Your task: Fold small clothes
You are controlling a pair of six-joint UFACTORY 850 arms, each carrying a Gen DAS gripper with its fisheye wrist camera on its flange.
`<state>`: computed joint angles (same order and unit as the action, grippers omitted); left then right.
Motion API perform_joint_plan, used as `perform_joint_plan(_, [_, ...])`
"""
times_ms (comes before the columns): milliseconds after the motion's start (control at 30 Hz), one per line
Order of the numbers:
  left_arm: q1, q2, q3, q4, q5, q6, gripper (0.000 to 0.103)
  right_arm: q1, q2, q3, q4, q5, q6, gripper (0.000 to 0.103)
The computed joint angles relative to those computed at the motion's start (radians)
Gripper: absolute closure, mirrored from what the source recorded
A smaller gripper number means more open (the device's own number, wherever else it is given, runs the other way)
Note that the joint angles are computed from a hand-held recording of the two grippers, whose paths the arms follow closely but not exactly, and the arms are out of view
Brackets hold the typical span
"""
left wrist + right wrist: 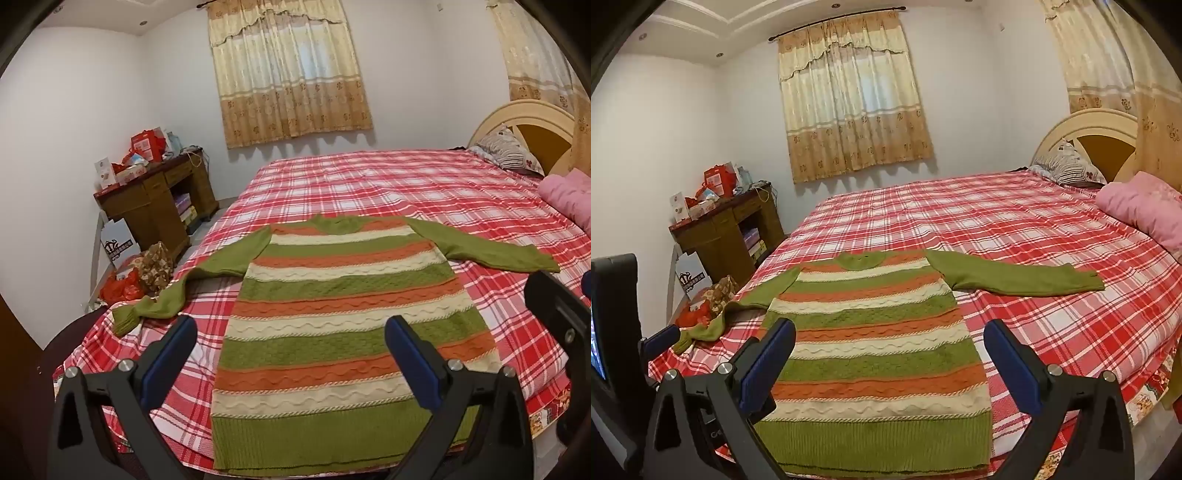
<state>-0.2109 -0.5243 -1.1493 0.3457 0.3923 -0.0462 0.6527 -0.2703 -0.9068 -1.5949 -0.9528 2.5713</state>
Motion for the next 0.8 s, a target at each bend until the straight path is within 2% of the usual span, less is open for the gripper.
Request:
perform_joint_plan(67, [0.0, -0.004, -0.005, 0.002, -0.005, -0.003, 0.0, 0.0, 0.004, 0.002, 0.003, 0.005, 0.0, 0.001])
perform_joint_plan(100, [0.001, -0.001, 0.007, -0.021, 0.029, 0.02, 0.0, -0.002, 0.005, 0.004, 0.003, 0.008, 0.001, 0.001])
perform_joint_plan(367, [-0.004, 0.008, 0.016, 0.016, 0.009, -0.032, 0.0, -0.002, -0.007, -0.004, 0.014, 0.014, -0.01, 0.001])
perform_joint_plan(500, [0.01, -0.007, -0.009, 0.104, -0.011, -0.121, 0.0, -0.001, -0.012, -0.008, 0.015, 0.013, -0.012, 0.001])
perform_joint_plan(800, [0.01, -0.01, -0.009, 0.115, -0.012, -0.133, 0.0, -0.001, -0.016, -0.01, 0.015, 0.014, -0.009, 0.001])
